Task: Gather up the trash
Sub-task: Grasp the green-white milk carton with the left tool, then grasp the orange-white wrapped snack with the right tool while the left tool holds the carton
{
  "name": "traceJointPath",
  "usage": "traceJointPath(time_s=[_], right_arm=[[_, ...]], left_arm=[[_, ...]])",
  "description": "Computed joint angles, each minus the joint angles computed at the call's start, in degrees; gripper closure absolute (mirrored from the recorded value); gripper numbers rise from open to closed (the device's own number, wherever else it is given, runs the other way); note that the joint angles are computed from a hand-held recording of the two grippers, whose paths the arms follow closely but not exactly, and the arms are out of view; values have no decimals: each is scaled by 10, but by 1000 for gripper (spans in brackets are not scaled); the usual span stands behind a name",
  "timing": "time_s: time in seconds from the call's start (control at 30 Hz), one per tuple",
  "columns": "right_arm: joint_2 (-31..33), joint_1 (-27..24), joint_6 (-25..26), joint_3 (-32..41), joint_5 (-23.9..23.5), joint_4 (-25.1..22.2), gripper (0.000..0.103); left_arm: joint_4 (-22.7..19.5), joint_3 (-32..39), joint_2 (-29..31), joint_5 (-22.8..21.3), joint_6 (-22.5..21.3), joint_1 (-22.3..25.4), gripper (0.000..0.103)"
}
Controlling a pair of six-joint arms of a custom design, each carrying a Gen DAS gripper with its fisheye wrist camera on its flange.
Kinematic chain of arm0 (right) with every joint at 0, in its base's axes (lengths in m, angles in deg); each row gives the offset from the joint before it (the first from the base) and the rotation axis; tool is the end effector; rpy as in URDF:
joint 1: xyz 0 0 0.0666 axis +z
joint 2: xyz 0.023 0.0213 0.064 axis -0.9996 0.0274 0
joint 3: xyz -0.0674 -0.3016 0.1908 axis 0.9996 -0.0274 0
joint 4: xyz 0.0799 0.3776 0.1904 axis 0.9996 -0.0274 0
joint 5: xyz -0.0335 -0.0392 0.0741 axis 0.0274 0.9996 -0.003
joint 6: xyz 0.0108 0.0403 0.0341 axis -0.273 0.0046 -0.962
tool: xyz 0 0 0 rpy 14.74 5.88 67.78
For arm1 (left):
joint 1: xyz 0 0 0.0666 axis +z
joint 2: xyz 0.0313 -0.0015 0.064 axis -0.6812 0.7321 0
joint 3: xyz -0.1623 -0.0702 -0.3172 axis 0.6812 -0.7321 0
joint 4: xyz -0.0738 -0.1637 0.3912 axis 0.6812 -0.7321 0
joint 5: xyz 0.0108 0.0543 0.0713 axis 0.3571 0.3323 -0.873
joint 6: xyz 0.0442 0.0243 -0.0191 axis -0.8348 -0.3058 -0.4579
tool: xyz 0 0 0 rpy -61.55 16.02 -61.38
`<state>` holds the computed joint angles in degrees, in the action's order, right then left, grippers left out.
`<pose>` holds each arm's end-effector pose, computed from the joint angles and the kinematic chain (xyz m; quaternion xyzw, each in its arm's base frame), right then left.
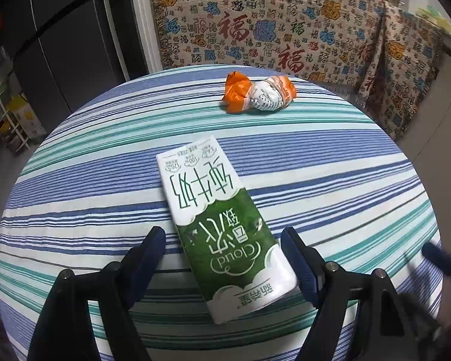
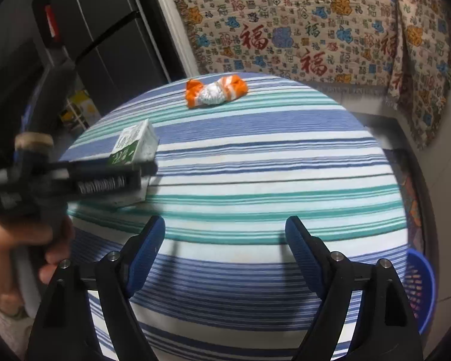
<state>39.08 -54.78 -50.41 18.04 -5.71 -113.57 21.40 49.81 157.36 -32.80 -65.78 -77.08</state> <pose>0.3422 0.2198 0.4345 -0.0032 0.9202 0.1295 0.3694 0.4474 -0.2946 0.4362 0.1108 0.9470 -0.0270 0.3005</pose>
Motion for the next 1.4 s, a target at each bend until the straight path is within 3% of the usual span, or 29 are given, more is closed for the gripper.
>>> traceJointPath(time_s=[0.03, 0.07, 0.2, 0.33, 0.5, 0.63, 0.7, 0.73, 0.83, 0.93, 1.03, 1.07, 1.13, 1.17, 1.2, 1.27, 1.33, 1.37, 1.4], right_arm=[[0, 0, 1, 3, 6, -5, 20], [7, -4, 7, 11, 11, -10, 20], [60, -31, 18, 65, 12, -33, 20], [160, -63, -25, 168, -52, -47, 20], [300, -90, -157, 307, -102, -42, 29], [365, -100, -260, 365, -109, -22, 31], [391, -96, -271, 397, -82, -28, 32], [401, -93, -264, 411, -70, -35, 53], [418, -93, -213, 438, -78, -55, 55], [390, -99, -165, 411, -120, -44, 55], [348, -114, -93, 389, -217, -67, 55], [339, -118, -49, 392, -250, -98, 55], [335, -110, 94, 428, -277, -223, 54], [333, -102, 154, 438, -269, -270, 54], [320, -84, 220, 432, -227, -317, 54], [294, -61, 245, 394, -176, -342, 53], [254, -46, 233, 328, -148, -308, 47], [218, -38, 211, 274, -132, -263, 42], [190, -35, 187, 234, -129, -232, 26]], left_arm=[[16, -19, -15, 9, -11, 5, 42], [24, -31, -27, 16, -24, 10, 56], [30, -67, -64, 39, -87, 34, 56], [39, -109, -104, 33, -113, 57, 56], [65, -143, -133, 45, -110, 80, 55], [79, -153, -139, 47, -141, 82, 53], [80, -152, -134, 57, -146, 86, 53], [81, -153, -134, 62, -145, 89, 53], [82, -152, -132, 76, -140, 95, 53], [78, -155, -136, 73, -138, 93, 53], [71, -155, -140, 88, -133, 96, 53], [69, -156, -141, 93, -131, 96, 53], [65, -159, -146, 98, -132, 94, 53], [64, -161, -148, 97, -132, 93, 53], [66, -167, -153, 91, -131, 89, 53], [60, -168, -153, 85, -123, 84, 52], [60, -171, -154, 83, -112, 81, 47], [54, -172, -155, 78, -109, 79, 40], [52, -173, -157, 74, -106, 77, 34]])
